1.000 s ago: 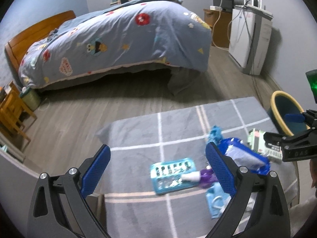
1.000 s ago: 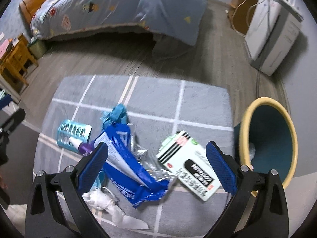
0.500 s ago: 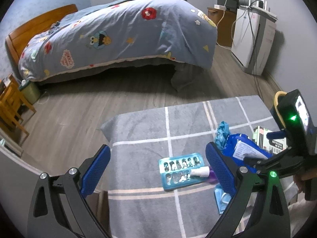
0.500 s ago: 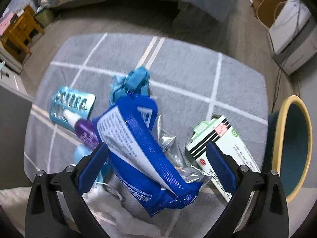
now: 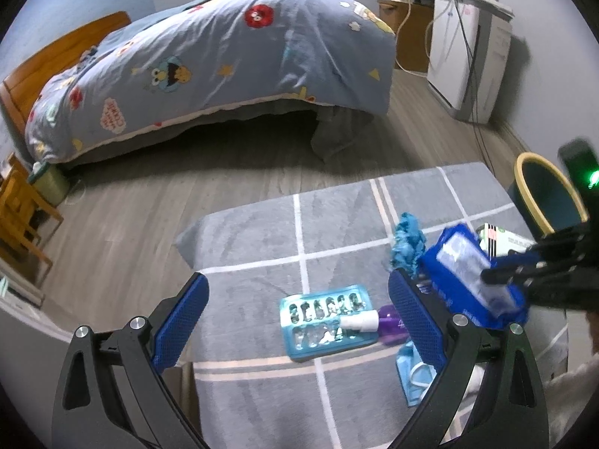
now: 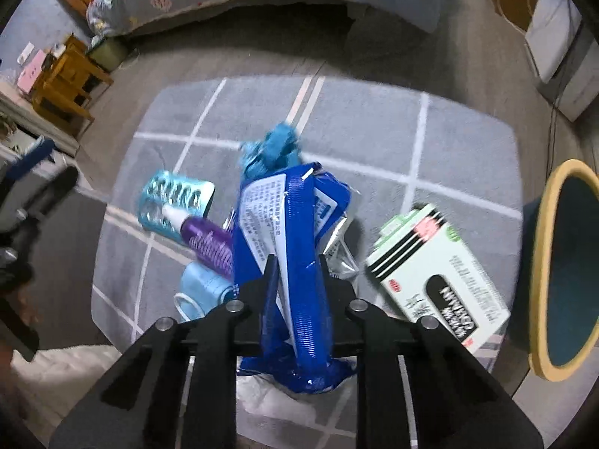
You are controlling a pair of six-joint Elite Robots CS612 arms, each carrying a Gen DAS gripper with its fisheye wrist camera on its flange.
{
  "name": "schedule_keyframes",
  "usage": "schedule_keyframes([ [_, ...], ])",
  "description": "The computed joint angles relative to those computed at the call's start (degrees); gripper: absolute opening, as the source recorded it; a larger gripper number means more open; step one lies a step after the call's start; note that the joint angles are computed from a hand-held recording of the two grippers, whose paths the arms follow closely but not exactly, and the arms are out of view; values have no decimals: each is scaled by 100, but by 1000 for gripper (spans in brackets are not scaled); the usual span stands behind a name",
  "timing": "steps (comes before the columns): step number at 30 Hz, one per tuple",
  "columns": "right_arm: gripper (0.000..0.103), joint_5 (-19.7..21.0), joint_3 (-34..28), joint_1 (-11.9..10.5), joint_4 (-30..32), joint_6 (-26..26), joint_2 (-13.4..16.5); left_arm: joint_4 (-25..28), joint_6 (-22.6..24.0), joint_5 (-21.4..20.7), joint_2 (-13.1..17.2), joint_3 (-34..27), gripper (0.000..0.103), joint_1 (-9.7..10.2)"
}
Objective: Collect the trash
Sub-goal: 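Grasp the blue wipes packet with the right tool and lift it, then grasp the crumpled blue cloth with the left tool while the right tool holds the wipes packet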
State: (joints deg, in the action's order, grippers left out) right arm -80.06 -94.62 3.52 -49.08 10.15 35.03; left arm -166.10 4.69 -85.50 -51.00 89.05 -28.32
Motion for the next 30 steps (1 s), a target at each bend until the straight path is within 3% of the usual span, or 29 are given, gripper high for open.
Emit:
schedule_keyframes([
  [2, 19, 39, -69, -59, -137, 135, 15, 62, 23, 28, 38, -41, 96, -35],
  [7, 18, -369, -145, -83, -411, 113, 6, 236, -123, -108, 199, -217, 96, -126],
  [13, 18, -857, -186, -165, -742, 123, 5, 322, 242, -151, 395, -380, 96, -289],
  [22, 18, -887, -294, -324, -924, 419, 69, 635, -98, -410, 765, -761, 96, -363],
  [30, 18, -689, -345, -455, -823, 585, 128, 877, 113, -378, 956, -978, 95, -454],
])
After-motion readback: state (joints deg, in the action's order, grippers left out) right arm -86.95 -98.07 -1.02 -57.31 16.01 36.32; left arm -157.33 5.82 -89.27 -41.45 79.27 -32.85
